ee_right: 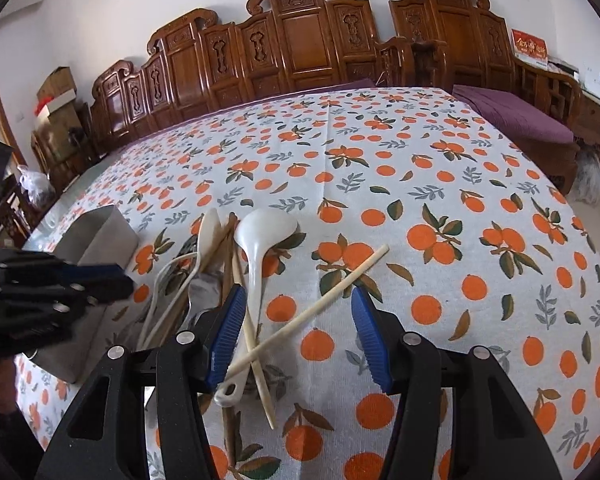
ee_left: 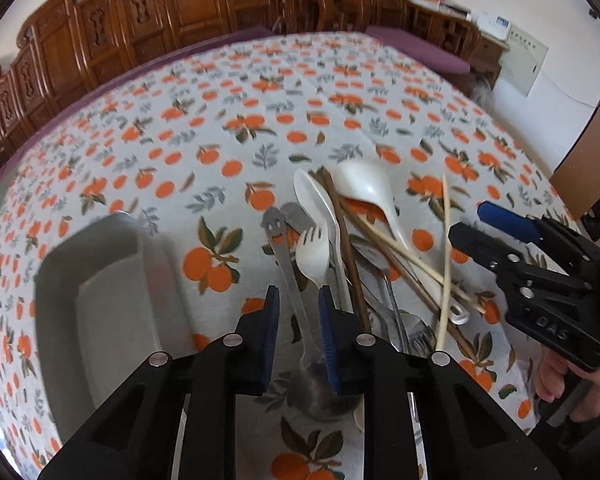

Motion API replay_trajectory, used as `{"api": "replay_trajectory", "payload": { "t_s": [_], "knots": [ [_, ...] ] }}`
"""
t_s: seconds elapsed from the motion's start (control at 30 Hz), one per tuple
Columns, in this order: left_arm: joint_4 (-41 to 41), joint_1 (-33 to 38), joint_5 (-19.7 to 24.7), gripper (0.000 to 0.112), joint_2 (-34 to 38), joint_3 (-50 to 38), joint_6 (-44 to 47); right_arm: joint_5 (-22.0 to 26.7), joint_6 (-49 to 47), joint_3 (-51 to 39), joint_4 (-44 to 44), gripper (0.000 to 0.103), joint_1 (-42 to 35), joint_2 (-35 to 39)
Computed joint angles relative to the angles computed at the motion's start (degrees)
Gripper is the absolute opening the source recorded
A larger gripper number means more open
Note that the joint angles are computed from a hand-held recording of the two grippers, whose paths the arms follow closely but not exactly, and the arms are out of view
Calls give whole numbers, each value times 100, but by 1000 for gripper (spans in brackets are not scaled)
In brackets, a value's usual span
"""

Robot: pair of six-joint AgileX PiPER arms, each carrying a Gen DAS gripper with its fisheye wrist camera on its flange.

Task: Organize utensils
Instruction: 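Lower the left gripper onto the utensil pile and grasp a metal spoon, then lift the metal spoon with the left gripper while the right gripper grasps a chopstick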

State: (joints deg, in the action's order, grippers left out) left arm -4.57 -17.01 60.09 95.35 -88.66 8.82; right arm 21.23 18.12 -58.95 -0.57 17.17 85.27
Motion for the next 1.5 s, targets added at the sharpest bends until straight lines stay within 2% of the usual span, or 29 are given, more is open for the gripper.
{"api": "replay_trajectory", "payload": {
  "t_s": [0.13, 0.33, 0.67, 0.97, 1.17, 1.5],
  "knots": [
    [161, -73, 145, 18, 285, -191, -157, -21, -505, -52, 594, 57, -59, 96],
    [213, -2, 333, 15, 598, -404, -299, -58, -813, -41, 996, 57, -130, 123],
    [289, -63, 284, 11, 581, -309, -348, -75, -870, -23, 1035, 57, -136, 141],
    [208, 0, 159, 5, 399, -56, -194, -61, -868, -21, 1018, 57, -139, 139],
    [77, 78, -54, 5, 88, 128, -97, -24, -803, -14, 948, 57, -138, 76],
    [-239, 112, -114, 5, -494, 184, 64, 177, -673, -64, 808, 57, -157, 47]
  ]
}}
